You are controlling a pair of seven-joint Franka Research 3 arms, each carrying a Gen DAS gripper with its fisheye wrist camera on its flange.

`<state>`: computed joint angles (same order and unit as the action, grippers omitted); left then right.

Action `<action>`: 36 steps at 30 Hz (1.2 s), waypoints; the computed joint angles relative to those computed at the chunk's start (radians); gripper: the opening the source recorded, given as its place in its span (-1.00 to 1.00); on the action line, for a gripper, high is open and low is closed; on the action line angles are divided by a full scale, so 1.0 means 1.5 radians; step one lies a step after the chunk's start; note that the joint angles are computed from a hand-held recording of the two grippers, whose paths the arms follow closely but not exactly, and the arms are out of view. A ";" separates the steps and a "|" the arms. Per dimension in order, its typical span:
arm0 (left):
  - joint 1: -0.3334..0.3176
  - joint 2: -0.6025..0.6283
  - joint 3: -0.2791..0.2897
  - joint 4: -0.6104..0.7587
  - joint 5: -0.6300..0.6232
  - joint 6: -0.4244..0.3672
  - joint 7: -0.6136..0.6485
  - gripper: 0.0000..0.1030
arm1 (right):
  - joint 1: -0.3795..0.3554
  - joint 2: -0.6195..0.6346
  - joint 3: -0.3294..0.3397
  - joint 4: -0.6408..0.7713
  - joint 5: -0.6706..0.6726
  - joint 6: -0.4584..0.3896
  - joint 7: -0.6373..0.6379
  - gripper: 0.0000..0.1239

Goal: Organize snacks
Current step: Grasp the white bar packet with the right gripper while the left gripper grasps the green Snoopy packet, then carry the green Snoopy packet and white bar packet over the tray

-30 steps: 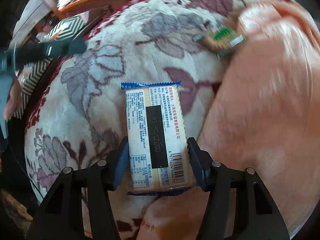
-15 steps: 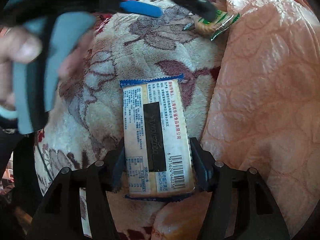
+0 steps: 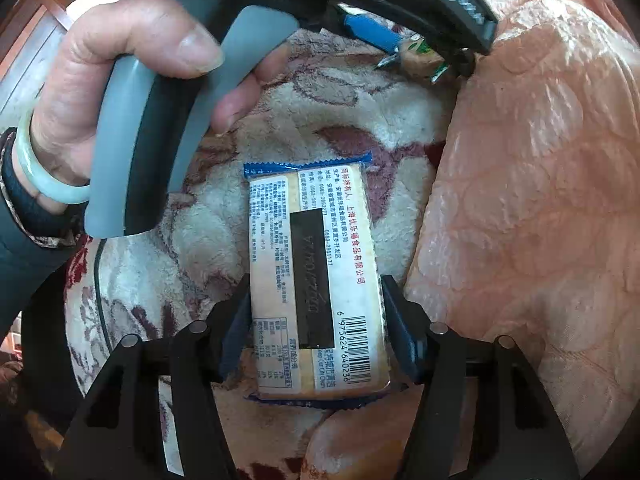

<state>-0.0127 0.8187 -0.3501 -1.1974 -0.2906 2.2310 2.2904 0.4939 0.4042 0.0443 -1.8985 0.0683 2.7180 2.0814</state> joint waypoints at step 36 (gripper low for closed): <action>0.160 -0.391 0.083 -0.559 -0.174 0.353 0.112 0.06 | 0.130 0.040 -0.044 0.110 -0.239 -0.005 0.305 -0.11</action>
<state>0.2274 0.2321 -0.2259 -2.0363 -0.5524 2.7605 2.4585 0.6883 0.4640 -0.0219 -1.7335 -0.2900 2.7110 2.5395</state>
